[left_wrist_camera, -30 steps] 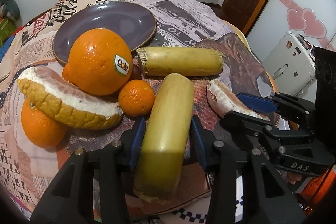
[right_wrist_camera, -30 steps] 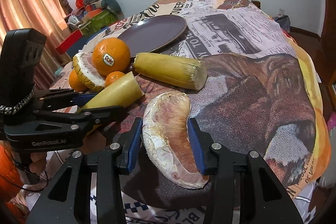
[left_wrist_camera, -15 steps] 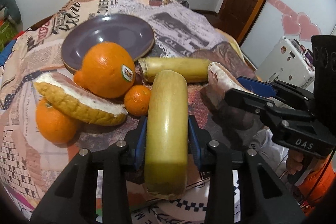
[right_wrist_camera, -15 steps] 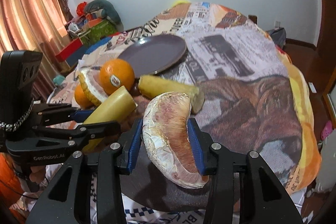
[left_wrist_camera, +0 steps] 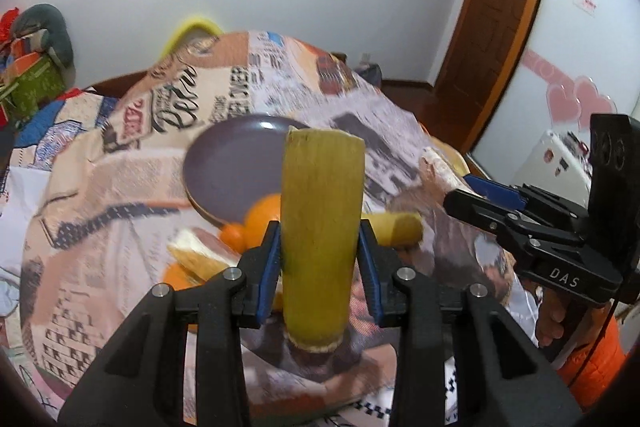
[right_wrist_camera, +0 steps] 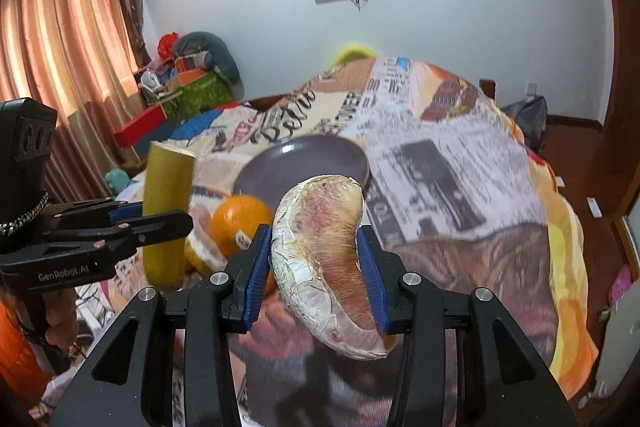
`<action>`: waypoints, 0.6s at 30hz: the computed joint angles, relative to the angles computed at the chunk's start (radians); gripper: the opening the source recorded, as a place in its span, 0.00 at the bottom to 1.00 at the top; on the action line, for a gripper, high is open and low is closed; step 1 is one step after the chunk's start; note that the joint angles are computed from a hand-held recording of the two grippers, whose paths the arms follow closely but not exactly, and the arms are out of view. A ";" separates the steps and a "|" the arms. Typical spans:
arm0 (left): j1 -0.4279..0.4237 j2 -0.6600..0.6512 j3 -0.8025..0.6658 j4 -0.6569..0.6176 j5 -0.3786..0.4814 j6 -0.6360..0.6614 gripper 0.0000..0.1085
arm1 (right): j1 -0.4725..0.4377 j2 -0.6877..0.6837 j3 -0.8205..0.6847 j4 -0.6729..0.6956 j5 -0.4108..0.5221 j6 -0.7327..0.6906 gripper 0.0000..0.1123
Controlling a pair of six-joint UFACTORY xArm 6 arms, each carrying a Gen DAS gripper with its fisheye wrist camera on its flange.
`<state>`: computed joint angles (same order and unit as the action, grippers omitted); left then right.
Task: Organize fruits
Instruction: 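Set the pomelo wedge on the grey plate with right tool while left sets corn cob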
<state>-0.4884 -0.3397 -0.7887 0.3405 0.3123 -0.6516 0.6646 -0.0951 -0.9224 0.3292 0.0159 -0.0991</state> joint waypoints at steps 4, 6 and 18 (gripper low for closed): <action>0.038 0.006 -0.014 0.029 -0.019 -0.028 0.33 | 0.000 0.034 -0.050 0.023 -0.022 -0.032 0.35; 0.058 0.015 -0.025 0.036 -0.026 -0.029 0.33 | -0.001 0.059 -0.082 0.044 -0.027 -0.059 0.35; 0.165 0.117 -0.115 -0.019 -0.063 0.063 0.33 | -0.026 0.227 -0.284 0.072 -0.003 -0.134 0.35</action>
<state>-0.3233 -0.2231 -0.9038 0.3211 0.2489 -0.5888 0.6389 0.1318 -1.2062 0.4016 0.0125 -0.2326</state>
